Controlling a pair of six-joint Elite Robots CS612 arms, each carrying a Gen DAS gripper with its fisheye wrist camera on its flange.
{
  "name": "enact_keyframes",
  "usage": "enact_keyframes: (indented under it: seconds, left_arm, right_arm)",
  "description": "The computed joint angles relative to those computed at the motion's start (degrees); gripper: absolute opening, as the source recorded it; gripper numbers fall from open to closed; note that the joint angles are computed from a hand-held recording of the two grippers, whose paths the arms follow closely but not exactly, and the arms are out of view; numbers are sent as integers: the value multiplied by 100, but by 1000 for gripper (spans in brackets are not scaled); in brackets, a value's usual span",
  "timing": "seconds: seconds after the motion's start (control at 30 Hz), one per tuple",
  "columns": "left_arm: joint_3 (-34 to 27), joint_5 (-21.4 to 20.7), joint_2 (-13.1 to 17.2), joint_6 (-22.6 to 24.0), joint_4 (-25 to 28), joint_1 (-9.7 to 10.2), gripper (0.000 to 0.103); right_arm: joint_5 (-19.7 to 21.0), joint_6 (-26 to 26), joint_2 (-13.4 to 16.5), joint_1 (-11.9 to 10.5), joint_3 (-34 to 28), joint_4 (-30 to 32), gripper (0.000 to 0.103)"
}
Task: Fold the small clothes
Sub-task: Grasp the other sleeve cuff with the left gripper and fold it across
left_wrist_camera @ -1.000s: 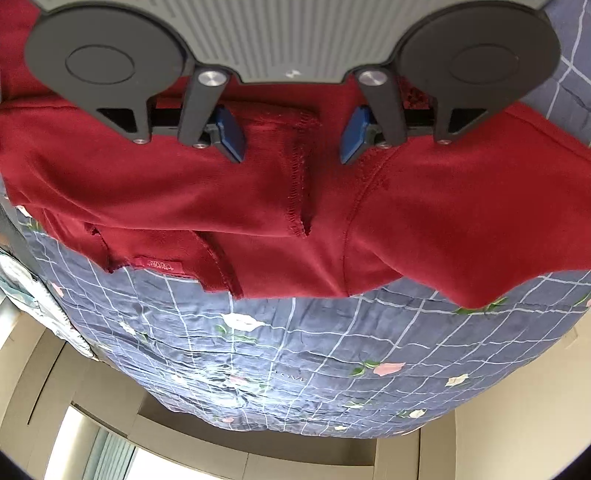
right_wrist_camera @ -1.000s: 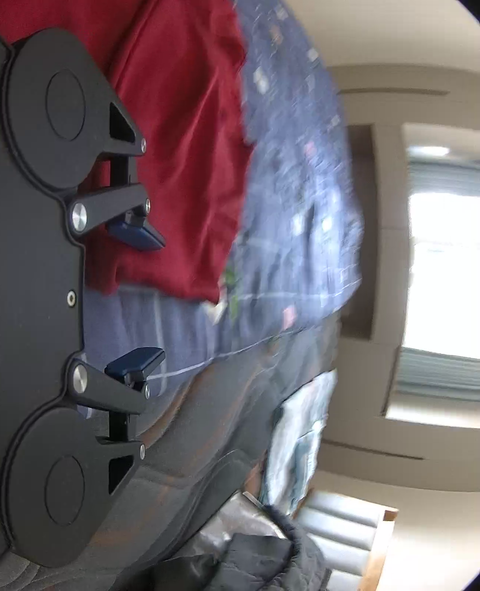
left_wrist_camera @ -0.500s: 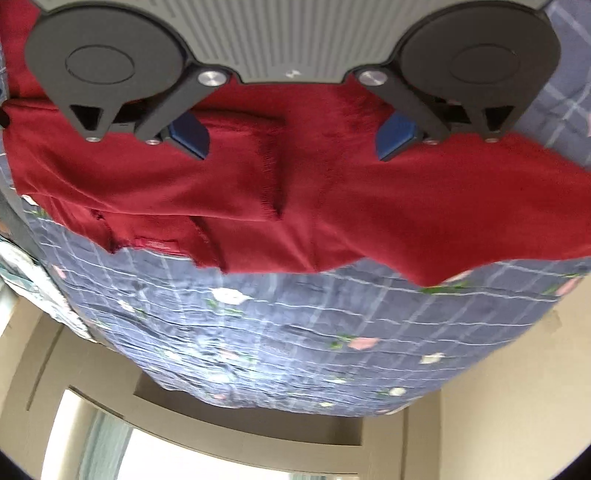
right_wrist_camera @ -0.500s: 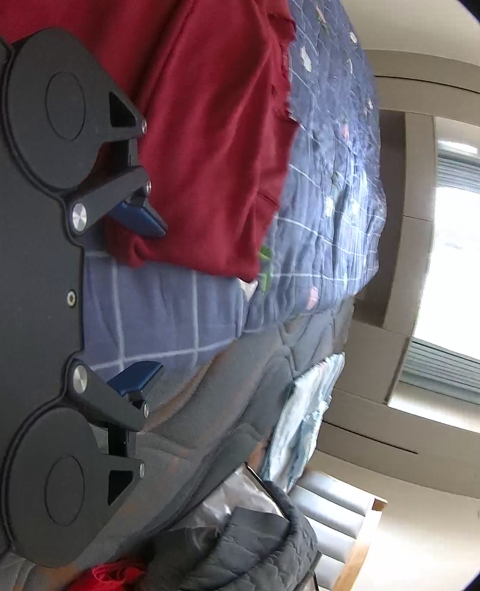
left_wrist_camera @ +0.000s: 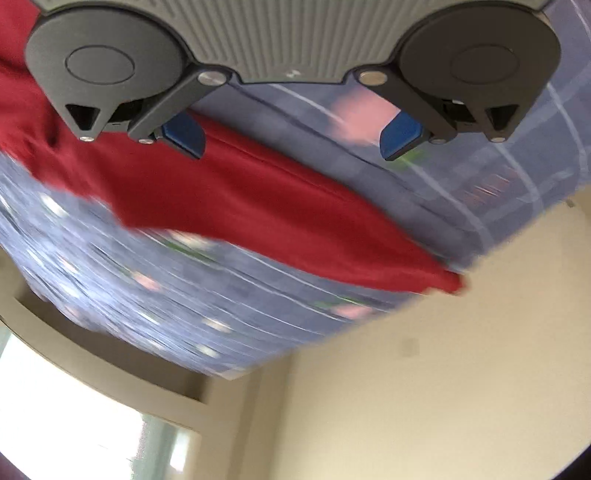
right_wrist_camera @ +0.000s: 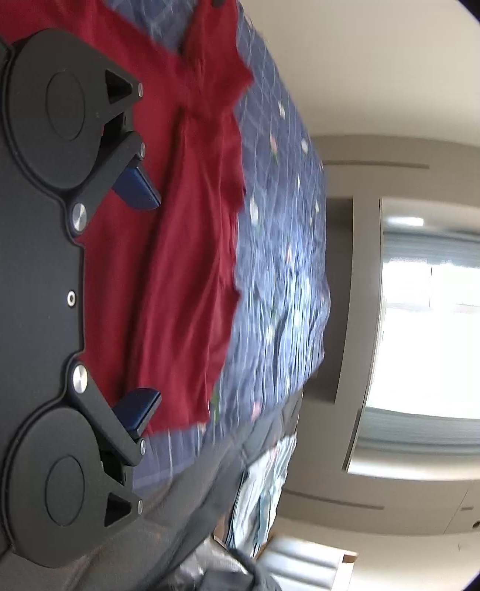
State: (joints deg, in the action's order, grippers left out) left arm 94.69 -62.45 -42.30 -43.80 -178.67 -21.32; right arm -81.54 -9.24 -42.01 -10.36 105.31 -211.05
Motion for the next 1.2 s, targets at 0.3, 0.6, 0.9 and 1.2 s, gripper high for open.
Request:
enact_keyframes:
  seconds: [0.3,0.6,0.9,1.2]
  left_arm:
    - [-183,-305,338,-865,-794,691,103]
    - [-275,-832,598,-2196,-1494,1054,33]
    - [-399,-440,726,-1927,-2362,959,4]
    - [-1083,-1409,832,640,-4261,606,3]
  right_arm:
    - [126,215,-102,444,211,714,102]
    - [90,348,-100,560,264,960,102]
    - [282,469,-169,455,351,924,102]
    - [364,724,-234,304,489,613,102]
